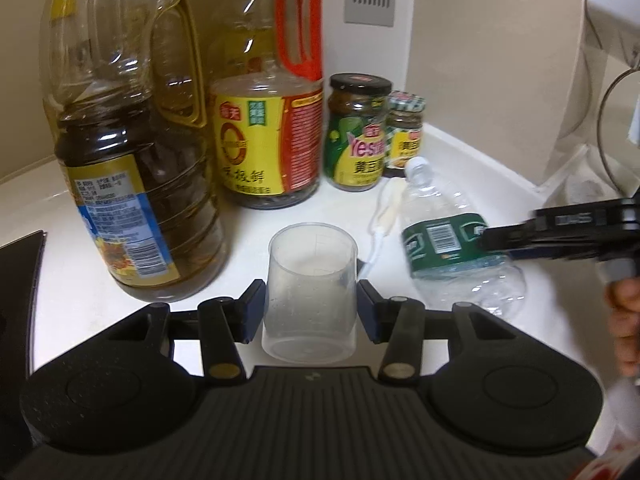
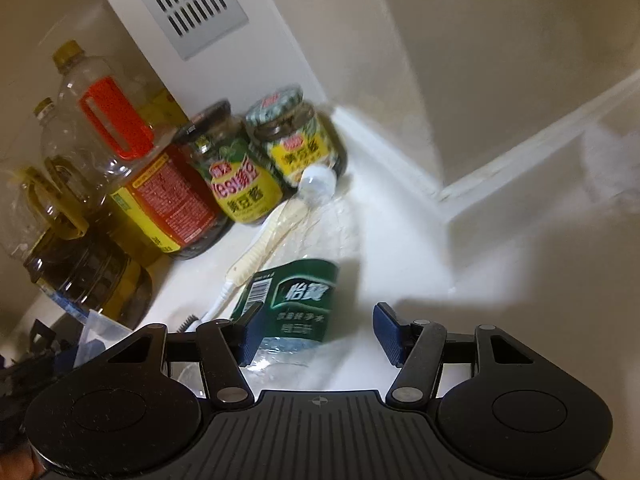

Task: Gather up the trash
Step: 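Grasp the clear measuring cup with the left tool while the right grasps the green-labelled bottle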

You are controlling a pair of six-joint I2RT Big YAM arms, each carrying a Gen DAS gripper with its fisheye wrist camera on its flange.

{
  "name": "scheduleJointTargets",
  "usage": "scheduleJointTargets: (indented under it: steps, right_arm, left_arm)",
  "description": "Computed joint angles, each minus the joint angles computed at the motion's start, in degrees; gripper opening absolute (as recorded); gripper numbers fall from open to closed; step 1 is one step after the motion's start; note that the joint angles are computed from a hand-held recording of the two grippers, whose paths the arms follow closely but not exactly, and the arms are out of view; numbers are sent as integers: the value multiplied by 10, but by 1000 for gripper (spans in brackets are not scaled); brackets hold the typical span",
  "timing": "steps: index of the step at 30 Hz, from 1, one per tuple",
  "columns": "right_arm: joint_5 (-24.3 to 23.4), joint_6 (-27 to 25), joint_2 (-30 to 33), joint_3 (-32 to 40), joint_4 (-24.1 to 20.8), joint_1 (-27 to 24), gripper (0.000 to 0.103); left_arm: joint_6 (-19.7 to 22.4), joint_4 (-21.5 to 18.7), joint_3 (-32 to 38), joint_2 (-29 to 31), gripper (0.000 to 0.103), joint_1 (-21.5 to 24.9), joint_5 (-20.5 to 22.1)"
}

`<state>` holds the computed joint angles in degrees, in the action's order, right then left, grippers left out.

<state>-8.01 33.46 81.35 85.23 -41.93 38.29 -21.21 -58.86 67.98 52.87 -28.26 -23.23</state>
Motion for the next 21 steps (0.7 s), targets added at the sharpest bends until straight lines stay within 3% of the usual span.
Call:
scheduleJointTargets:
  steps: [4,6,9,15,21]
  right_arm:
    - [-15,14,13,4,17,1,59]
    - [-23,23,15,5,21,1,46]
    - [-41,39,14,0,27,1,37]
    - [-75,96,8,-14,47,-4,30]
    - [-95,102,-10,-22,35,-12,26]
  left_arm:
    - [2,-2,2,4,45,-9,9]
    - [6,0,2,7,45,-18,11]
    - [10,5,2,14,45,-32,15]
    - [13,4,6,29,45,-50,14]
    - [14,-10,7,17,45,-61,31]
